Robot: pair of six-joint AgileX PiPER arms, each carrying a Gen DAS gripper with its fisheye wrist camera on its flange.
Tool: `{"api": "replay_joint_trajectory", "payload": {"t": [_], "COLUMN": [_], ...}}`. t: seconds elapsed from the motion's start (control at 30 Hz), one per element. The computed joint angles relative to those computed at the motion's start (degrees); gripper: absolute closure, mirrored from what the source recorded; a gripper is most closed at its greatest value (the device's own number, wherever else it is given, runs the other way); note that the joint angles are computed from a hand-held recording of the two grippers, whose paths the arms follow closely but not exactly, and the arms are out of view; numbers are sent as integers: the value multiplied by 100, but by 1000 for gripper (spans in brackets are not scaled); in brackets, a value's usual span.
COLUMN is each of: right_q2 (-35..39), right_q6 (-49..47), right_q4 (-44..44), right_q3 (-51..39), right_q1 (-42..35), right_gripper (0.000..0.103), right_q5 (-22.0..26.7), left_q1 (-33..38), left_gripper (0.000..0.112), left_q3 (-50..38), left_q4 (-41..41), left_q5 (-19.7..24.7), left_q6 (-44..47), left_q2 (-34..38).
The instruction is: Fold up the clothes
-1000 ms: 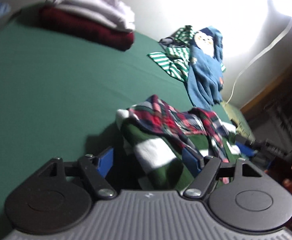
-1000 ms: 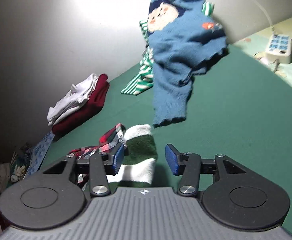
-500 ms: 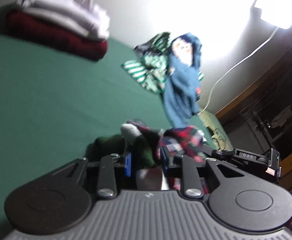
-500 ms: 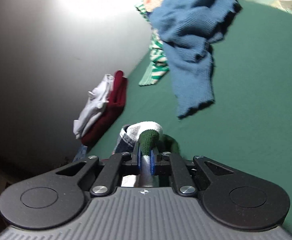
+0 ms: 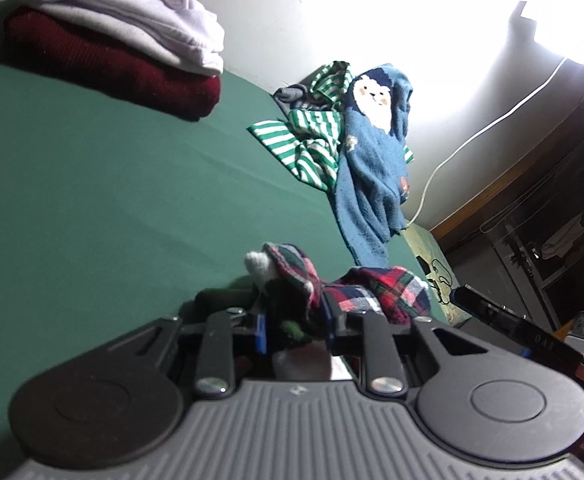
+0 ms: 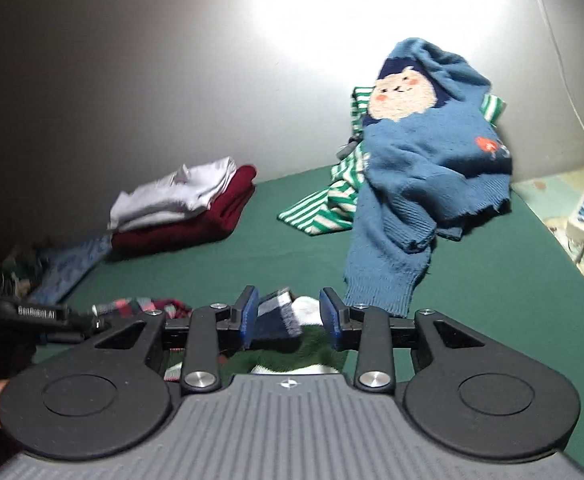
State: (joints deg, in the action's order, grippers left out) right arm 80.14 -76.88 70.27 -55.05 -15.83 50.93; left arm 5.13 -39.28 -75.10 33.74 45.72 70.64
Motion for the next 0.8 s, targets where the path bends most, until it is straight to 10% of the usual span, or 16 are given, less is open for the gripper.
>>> {"api": "replay_joint_trajectory", "payload": {"t": [0.33,0.63,0.8], "right_q2": [396,-458,-719], "right_q6": [268,-370,-416], "right_q4": [-523,-369,-1085], "right_q3": [-10,-61,166], "right_q1": [842,570,2239], "right_gripper": [82,73,71], "right_q5": [-948,681,-283], "left_q1": [112,485,181], "left_gripper": [69,57,52], "left_q3": [-185,-410,-495], "left_q4": [1175,2684,2950], "left_q5": [-99,178,486], "left_q6": [-1002,-2289,-2726], "left_q2": [-333,-1428,-2040]}}
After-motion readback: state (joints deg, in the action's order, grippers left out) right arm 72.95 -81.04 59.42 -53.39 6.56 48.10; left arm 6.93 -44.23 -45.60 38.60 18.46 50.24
